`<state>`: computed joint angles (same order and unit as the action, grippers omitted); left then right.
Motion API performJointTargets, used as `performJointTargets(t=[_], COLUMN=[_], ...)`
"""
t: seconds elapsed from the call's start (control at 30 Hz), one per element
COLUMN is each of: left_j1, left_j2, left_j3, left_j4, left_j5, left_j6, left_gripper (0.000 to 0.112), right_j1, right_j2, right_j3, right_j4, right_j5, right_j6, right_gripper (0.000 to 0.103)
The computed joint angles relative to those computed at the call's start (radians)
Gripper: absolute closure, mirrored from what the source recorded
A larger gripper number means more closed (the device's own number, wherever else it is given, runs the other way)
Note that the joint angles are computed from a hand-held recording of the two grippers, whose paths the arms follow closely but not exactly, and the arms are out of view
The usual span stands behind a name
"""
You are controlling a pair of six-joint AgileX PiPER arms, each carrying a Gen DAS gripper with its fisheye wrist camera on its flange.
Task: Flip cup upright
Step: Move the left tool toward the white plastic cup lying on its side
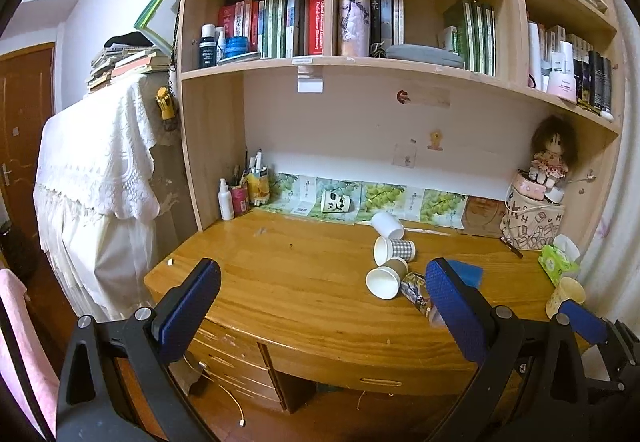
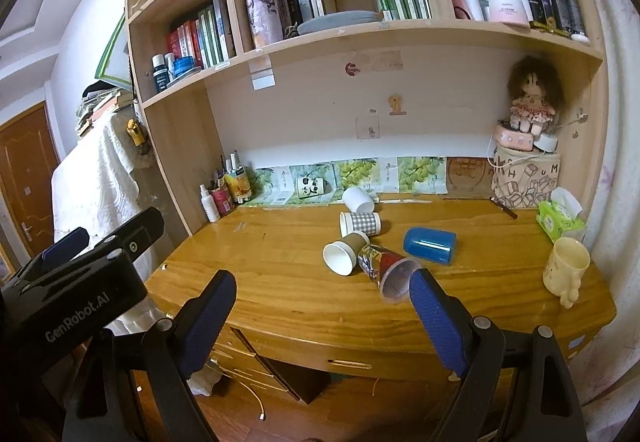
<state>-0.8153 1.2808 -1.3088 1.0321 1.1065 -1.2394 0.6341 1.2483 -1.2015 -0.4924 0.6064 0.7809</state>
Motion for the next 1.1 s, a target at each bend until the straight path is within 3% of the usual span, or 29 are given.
performJointTargets(t=[0.17, 0.57, 0.9, 1.1], left_j1=[0.025, 0.2, 0.342, 0.429], left_j2=[0.033, 0.128, 0.32, 0.504], left_j3=[-0.042, -0.125, -0.318, -0.571], left_j4=[-0.06, -0.329, -0.524, -0.641], left_j5=[-0.005, -0.119, -0.164, -0.115], left_j6=[0.037, 0.205, 0.435, 0.586], left_gripper=[0.01, 0.01, 0.01, 0.01], right_j1=[-0.053, -0.175, -0.291, -0.356], right_j2=[-0.017, 0.01, 0.186, 0.367], right_j3=[0.019, 0.019, -0.118, -0.316], right_j4=[0.107, 0.271, 0.464, 0.603], right_j5=[-0.031, -0.048, -0.034, 0.015], right_j6=[-0.096, -0.202, -0.364, -0.497], right_gripper=[0.014, 0.014, 0.014, 0.014])
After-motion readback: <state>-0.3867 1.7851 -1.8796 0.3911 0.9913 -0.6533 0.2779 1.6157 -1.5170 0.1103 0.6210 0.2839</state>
